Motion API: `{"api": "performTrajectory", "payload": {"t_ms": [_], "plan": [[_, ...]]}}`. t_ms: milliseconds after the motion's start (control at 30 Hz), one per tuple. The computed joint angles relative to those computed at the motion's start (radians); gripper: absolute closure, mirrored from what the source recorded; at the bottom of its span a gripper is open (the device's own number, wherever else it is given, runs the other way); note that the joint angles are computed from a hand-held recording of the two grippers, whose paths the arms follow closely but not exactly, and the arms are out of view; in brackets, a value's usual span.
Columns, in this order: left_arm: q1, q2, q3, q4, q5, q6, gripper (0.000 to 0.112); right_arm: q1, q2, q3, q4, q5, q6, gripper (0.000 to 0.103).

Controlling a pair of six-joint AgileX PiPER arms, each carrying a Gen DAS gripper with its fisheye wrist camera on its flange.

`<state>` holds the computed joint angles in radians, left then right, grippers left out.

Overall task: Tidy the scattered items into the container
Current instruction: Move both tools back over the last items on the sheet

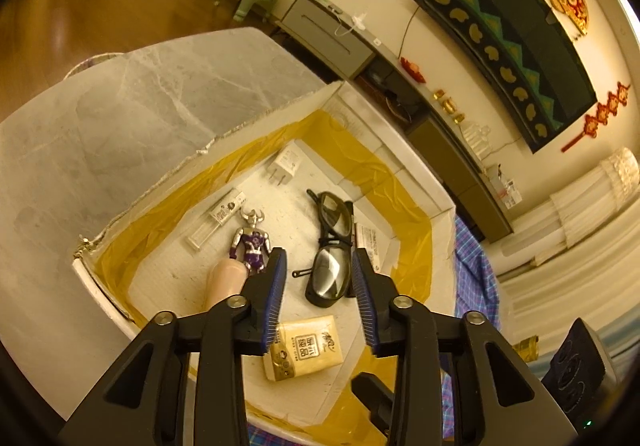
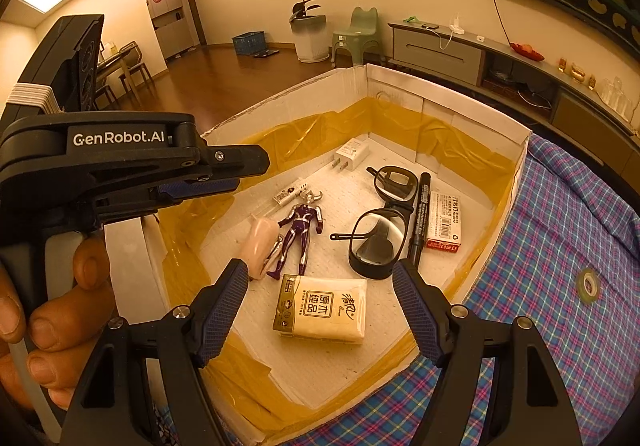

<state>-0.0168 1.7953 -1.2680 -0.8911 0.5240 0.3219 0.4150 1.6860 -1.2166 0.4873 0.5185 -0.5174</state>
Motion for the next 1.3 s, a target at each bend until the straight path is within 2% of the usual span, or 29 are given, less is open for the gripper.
{"api": "performTrajectory", "payload": {"t_ms": [100,233,333,433,533,667,733,833,933,1067,1167,1300], "plan": [[-0.007,-0.049,0.047,-0.093,-0.068,0.107,0.075,-0.03,-0.053,0.055,0.149,-0.045,-0.105,0.028],[-0.053,-0.107,0.09,-0.176,-0.163,0.253,0.075,-0.076,-0.086,0.082,0.249,-0.01,-0.197,0.028],[-0.103,-0.148,0.122,-0.297,-0.22,0.445,0.075,-0.133,-0.142,0.157,0.4,-0.019,-0.333,0.028],[-0.165,-0.186,0.155,-0.469,-0.267,0.699,0.075,-0.232,-0.213,0.231,0.592,0.026,-0.51,0.028],[-0.212,-0.204,0.177,-0.625,-0.257,0.914,0.074,-0.339,-0.273,0.277,0.637,0.08,-0.576,0.028],[-0.282,-0.203,0.183,-0.677,-0.221,1.018,0.068,-0.516,-0.318,0.305,0.627,0.174,-0.638,0.028],[-0.342,-0.192,0.169,-0.596,-0.24,0.958,0.064,-0.635,-0.317,0.305,0.608,0.222,-0.665,0.028],[-0.429,-0.153,0.122,-0.336,-0.264,0.711,0.063,-0.796,-0.277,0.284,0.567,0.255,-0.693,0.028],[-0.508,-0.09,0.052,-0.087,-0.25,0.443,0.062,-0.947,-0.203,0.234,0.538,0.25,-0.697,0.028],[-0.604,-0.013,-0.038,0.211,-0.254,0.134,0.061,-1.081,-0.095,0.127,0.517,0.225,-0.593,0.028],[-0.644,0.106,-0.195,0.376,-0.187,-0.044,0.058,-1.123,-0.044,0.064,0.453,0.173,-0.487,0.028],[-0.679,0.337,-0.5,0.596,-0.028,-0.276,0.058,-1.128,-0.012,0.023,0.405,0.136,-0.395,0.028]]}}
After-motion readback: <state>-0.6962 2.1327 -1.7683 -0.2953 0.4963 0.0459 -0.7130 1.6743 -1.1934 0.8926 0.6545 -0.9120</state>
